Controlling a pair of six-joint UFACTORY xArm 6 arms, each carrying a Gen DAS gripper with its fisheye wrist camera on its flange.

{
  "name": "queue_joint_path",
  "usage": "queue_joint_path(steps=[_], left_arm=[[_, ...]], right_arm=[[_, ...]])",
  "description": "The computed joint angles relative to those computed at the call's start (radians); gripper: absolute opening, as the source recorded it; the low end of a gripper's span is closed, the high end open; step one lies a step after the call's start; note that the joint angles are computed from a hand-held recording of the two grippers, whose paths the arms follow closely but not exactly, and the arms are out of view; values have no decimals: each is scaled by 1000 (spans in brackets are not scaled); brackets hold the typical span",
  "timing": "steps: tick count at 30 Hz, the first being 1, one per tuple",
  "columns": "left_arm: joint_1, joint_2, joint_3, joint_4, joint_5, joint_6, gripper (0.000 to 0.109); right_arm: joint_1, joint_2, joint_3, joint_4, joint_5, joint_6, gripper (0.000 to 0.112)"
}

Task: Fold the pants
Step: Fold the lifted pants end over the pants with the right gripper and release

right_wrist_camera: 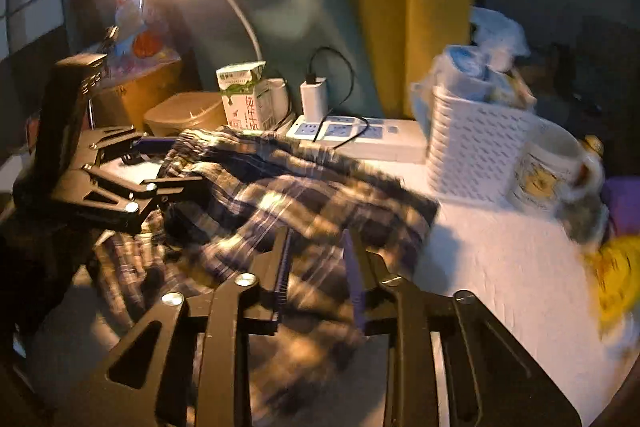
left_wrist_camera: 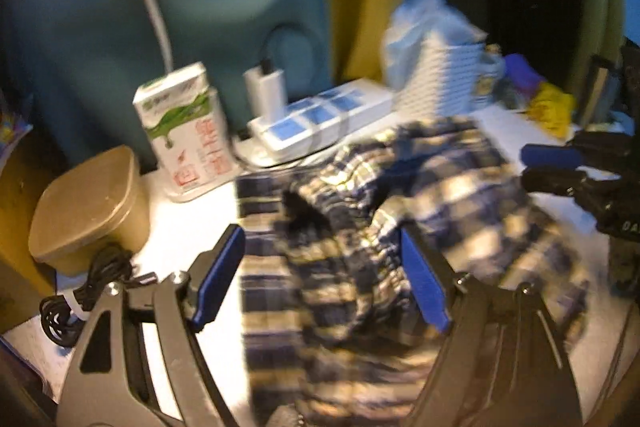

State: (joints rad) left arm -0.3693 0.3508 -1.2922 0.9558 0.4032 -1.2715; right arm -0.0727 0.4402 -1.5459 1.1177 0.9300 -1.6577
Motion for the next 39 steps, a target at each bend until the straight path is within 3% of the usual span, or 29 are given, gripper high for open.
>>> queue_joint_path(steps=[3,5,8,14,17,20,22,24,26,28,31,33,35,37,39], left_arm=[[34,25,2,-79,21,61,79],[57,56,-2,-167,14,143,80],[81,63,19,-152,-37,126,86],[107,6,58,-317,-88,281,88],[113,-38,75,-234,-127,238,88],[105,-7,17,-247,-84,303,88],[100,72,-71,-339,-3,423,88],[106,134,-130,-385,59,455,88],[129,156,-116,-470,1,463,88],[131,153,-112,-460,-5,447,88],[123,124,-101,-367,25,360,88],[128,54,-34,-332,2,303,88],[117,-1,6,-214,-3,190,88],[100,-58,61,-90,-50,70,88],[82,-83,98,-105,-166,96,88]], right_arm=[[43,90,-117,-74,-11,40,21],[84,162,-195,-138,-72,75,19],[117,308,-379,-264,-77,200,18],[120,417,-578,-345,-16,307,15],[101,414,-610,-300,40,298,15],[110,417,-616,-343,45,303,15],[125,483,-704,-414,69,370,15],[129,557,-808,-447,106,433,15],[125,597,-883,-454,136,479,15],[120,531,-790,-436,96,457,15],[102,349,-529,-336,17,326,15],[77,273,-439,-281,87,246,15],[58,182,-314,-260,149,154,18],[66,109,-195,-284,133,100,19],[80,40,-58,-298,74,35,19]])
